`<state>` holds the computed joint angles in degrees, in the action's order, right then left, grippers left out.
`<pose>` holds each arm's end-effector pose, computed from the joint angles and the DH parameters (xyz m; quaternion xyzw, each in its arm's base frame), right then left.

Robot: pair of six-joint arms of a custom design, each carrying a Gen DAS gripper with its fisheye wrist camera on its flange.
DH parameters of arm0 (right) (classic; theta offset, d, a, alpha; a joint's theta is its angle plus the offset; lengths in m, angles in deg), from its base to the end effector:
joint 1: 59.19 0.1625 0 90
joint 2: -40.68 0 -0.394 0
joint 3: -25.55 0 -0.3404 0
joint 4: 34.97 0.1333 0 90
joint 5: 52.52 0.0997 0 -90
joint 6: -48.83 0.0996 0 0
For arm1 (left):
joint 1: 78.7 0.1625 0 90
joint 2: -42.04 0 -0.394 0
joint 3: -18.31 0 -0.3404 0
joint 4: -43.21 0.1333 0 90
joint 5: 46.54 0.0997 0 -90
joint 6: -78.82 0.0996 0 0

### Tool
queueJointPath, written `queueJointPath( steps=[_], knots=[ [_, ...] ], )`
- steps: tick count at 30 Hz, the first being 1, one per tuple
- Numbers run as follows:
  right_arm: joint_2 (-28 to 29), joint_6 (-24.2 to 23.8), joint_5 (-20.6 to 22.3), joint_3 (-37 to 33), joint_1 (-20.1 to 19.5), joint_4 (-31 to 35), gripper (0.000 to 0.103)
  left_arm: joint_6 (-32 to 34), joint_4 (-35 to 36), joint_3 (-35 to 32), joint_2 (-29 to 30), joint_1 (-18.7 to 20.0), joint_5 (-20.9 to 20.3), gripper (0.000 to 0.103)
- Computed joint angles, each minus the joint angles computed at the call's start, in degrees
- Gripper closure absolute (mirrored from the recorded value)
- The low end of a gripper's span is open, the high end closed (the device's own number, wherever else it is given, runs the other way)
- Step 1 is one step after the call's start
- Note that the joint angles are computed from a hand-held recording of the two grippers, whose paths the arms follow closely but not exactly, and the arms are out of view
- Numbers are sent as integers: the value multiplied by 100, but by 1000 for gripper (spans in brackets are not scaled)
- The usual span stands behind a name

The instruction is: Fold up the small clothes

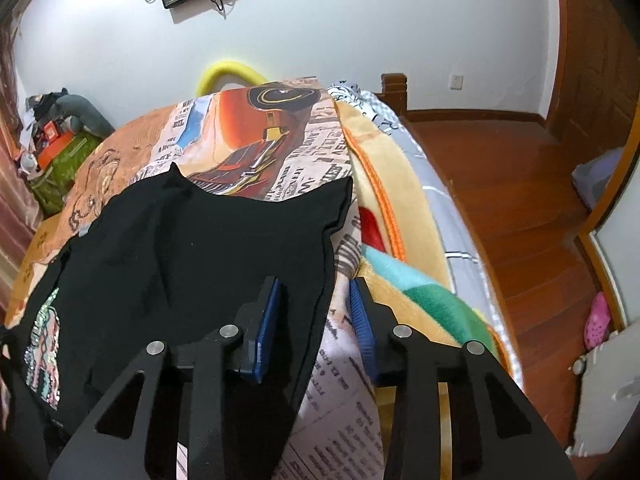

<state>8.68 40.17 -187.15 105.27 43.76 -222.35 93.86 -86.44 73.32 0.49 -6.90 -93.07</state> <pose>0.2145 -0.6502 0.1495 0.0008 -0.8546 0.4011 0.3298 -0.0417 -0.7729 0.3237 0.1784 0.8910 -0.2203 0.3547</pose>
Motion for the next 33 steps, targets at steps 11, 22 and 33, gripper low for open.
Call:
queueJointPath(
  steps=[11,22,33],
  knots=[
    [-48,24,73,239,77,123,70,119,-381,307,-190,-55,-123,31],
    [179,-403,28,-237,168,43,100,97,-460,506,-312,-74,-154,31],
    [838,-878,1065,-2001,681,935,100,52,-654,687,-563,-111,-179,31]
  ],
)
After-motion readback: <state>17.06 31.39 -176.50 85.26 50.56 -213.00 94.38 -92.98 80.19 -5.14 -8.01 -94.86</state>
